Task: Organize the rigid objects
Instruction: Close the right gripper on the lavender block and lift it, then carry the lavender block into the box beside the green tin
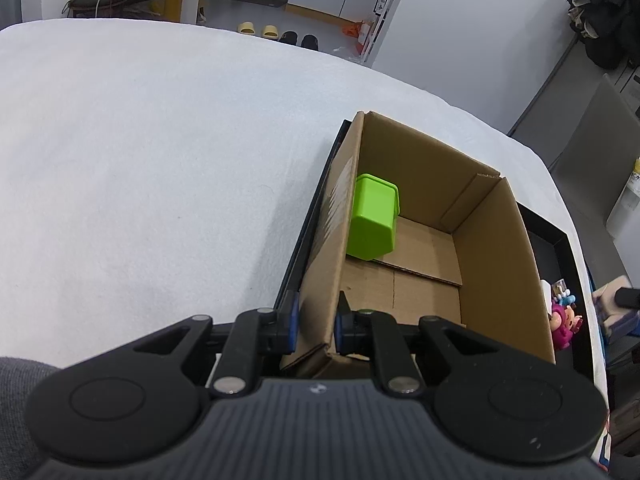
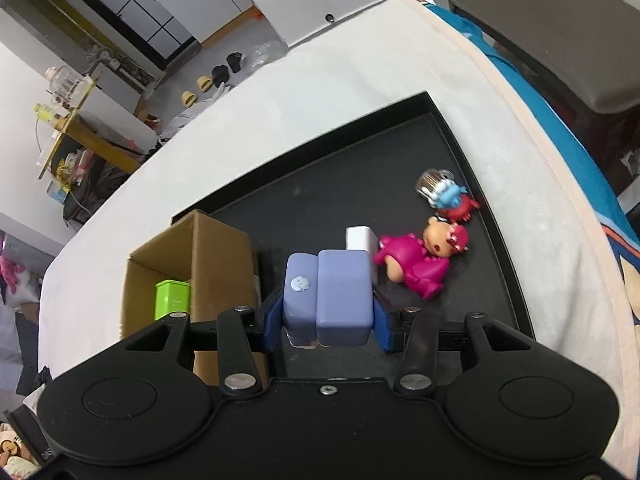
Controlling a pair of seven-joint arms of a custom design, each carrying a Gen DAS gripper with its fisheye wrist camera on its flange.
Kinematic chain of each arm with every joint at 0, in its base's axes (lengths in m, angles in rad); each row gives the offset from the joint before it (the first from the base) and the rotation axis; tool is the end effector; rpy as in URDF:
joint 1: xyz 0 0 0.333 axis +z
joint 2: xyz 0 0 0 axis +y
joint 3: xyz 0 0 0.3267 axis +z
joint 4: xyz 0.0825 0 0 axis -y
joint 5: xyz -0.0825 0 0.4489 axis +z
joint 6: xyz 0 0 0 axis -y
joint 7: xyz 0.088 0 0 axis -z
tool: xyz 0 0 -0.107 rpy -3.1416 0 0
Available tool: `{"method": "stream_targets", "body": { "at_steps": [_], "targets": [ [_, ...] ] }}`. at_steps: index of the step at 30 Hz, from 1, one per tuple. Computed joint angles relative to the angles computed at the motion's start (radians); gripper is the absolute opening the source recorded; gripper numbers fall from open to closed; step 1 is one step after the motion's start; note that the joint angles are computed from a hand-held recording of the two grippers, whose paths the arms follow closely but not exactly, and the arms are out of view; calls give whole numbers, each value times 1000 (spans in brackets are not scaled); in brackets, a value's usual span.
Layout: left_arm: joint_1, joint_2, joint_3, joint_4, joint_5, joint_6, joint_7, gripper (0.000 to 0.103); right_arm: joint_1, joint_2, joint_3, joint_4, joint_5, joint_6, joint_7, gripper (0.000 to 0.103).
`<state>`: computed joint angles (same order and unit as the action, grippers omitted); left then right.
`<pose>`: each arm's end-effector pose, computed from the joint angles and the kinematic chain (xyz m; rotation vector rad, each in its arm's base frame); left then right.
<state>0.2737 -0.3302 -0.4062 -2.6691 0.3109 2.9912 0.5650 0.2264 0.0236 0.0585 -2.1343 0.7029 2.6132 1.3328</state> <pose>0.4799 -0.0808 0.3669 -2.3237 1.2885 -0.7261 0.6113 0.1641 0.4159 -1.7544 1.7758 0.0662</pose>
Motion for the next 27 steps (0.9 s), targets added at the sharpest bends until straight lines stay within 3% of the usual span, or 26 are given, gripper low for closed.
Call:
{"method": "stream_targets", "body": {
  "at_steps": [27],
  "targets": [
    [-52, -20, 49, -49, -185, 71, 156, 17, 65, 30, 45, 107, -111, 27, 75, 44]
  ]
}}
